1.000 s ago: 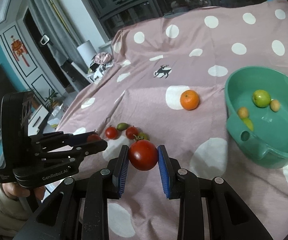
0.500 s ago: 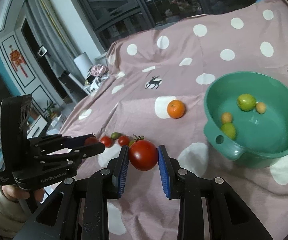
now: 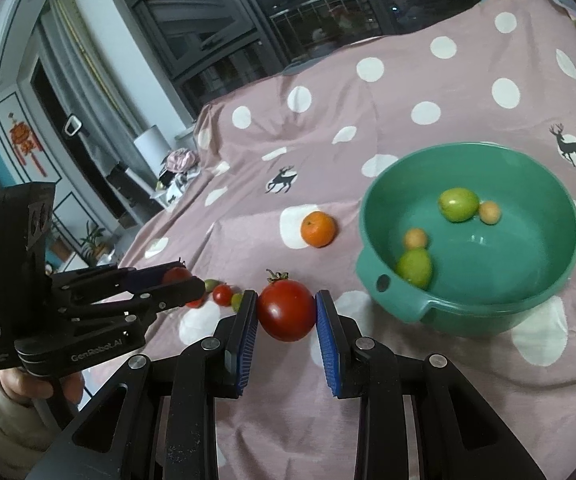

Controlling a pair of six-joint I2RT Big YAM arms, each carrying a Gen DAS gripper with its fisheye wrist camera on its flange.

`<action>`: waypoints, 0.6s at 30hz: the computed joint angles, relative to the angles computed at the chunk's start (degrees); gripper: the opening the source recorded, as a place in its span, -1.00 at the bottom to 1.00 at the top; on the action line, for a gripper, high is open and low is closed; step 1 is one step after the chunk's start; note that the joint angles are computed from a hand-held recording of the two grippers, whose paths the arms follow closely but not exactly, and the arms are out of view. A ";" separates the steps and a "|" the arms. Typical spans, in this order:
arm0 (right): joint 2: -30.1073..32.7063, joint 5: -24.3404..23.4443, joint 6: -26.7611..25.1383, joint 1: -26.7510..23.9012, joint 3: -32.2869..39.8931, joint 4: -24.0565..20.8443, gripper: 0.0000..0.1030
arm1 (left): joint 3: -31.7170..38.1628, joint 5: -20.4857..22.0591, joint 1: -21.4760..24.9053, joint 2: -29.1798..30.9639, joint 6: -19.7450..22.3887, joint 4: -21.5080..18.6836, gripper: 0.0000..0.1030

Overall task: Organize fruits
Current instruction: 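Carry both held red tomatoes over the teal bowl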

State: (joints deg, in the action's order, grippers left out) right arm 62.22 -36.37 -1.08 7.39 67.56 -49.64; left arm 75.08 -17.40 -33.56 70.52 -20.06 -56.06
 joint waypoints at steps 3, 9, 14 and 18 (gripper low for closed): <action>-0.01 -0.14 0.14 -0.73 -0.10 0.33 -0.40 | 1.06 0.11 -0.39 1.06 0.56 0.25 -0.44; 0.56 -0.27 0.50 -2.42 0.03 1.08 -0.40 | 3.92 0.26 -1.16 3.96 2.56 0.82 -0.44; 1.50 -0.36 0.93 -4.04 0.57 2.20 -0.40 | 6.47 0.49 -1.58 6.52 3.87 1.51 -0.44; 2.17 -0.41 1.22 -5.44 0.83 3.09 -0.40 | 8.93 1.07 -1.82 8.59 5.44 2.59 -0.44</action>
